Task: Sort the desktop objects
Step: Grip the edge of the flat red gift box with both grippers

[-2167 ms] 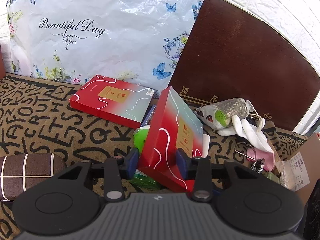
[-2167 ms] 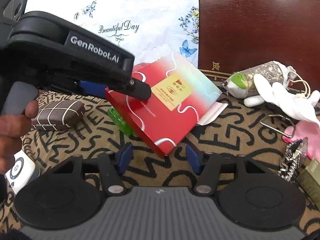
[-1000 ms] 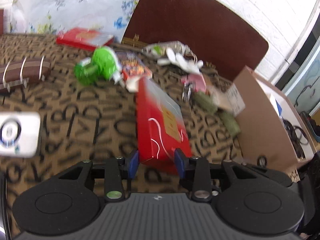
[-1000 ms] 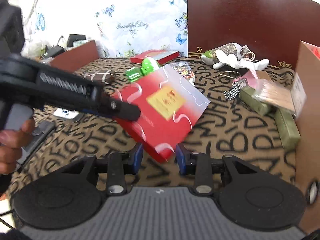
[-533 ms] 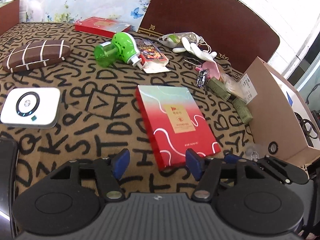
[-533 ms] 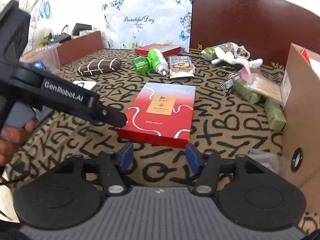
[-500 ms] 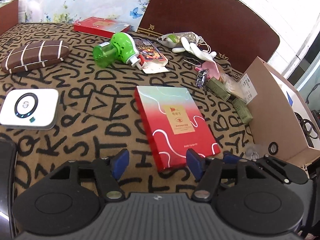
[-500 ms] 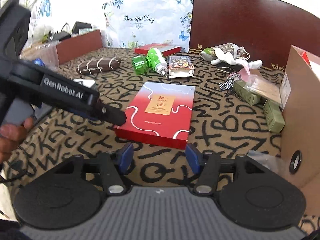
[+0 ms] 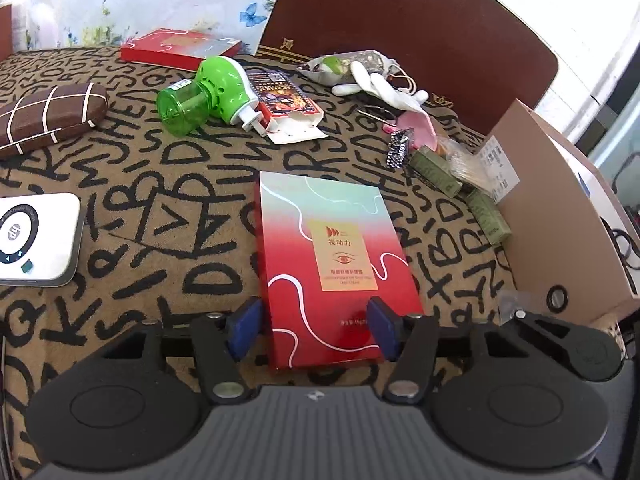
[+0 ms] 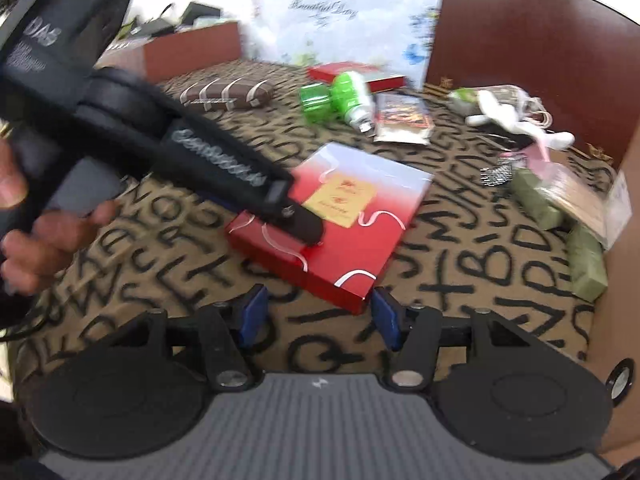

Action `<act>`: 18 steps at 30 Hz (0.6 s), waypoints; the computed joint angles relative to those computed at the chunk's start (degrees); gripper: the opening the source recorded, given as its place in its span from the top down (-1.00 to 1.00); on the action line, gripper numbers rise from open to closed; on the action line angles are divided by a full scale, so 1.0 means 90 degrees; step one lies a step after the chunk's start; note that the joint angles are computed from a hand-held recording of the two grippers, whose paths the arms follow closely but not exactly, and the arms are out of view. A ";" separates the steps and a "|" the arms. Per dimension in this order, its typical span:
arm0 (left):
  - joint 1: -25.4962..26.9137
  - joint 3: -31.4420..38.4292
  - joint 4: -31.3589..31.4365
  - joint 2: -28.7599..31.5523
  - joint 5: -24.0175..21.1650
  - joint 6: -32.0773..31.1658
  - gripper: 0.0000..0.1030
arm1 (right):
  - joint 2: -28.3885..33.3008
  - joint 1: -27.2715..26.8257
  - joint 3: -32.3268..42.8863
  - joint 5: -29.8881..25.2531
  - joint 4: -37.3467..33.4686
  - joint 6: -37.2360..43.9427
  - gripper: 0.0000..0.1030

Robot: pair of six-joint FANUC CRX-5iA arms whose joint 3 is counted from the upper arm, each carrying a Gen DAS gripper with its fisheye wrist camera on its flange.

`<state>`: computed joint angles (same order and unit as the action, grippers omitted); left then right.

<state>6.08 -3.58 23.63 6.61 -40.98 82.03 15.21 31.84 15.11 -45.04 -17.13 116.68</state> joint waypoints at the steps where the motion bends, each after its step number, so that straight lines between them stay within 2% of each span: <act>1: 0.0036 -0.0030 0.0124 0.0004 -0.0026 -0.0070 -0.13 | -0.0031 0.0014 -0.0042 0.0013 0.0015 0.0104 -0.09; 4: 0.0076 0.0065 0.0071 0.0069 -0.0061 0.0032 -0.14 | -0.0012 -0.0024 -0.0017 0.0086 -0.0017 0.0031 -0.09; 7: 0.0091 0.0231 0.0010 0.0181 -0.0127 0.0089 -0.16 | 0.0053 0.0043 -0.0041 0.0291 0.0367 -0.0292 -0.09; 11: 0.0061 0.0427 -0.0096 0.0336 -0.0165 0.0110 -0.22 | 0.0223 -0.0024 0.0193 0.0142 0.0282 -0.0106 -0.11; 14: 0.0033 0.0494 -0.0124 0.0395 -0.0157 0.0053 -0.27 | 0.0266 -0.0013 0.0221 0.0176 0.0255 0.0043 -0.20; 18: 0.0059 0.0450 0.0081 0.0424 -0.0109 -0.0220 -0.22 | 0.0362 -0.0042 0.0334 0.0166 0.0195 0.0089 -0.37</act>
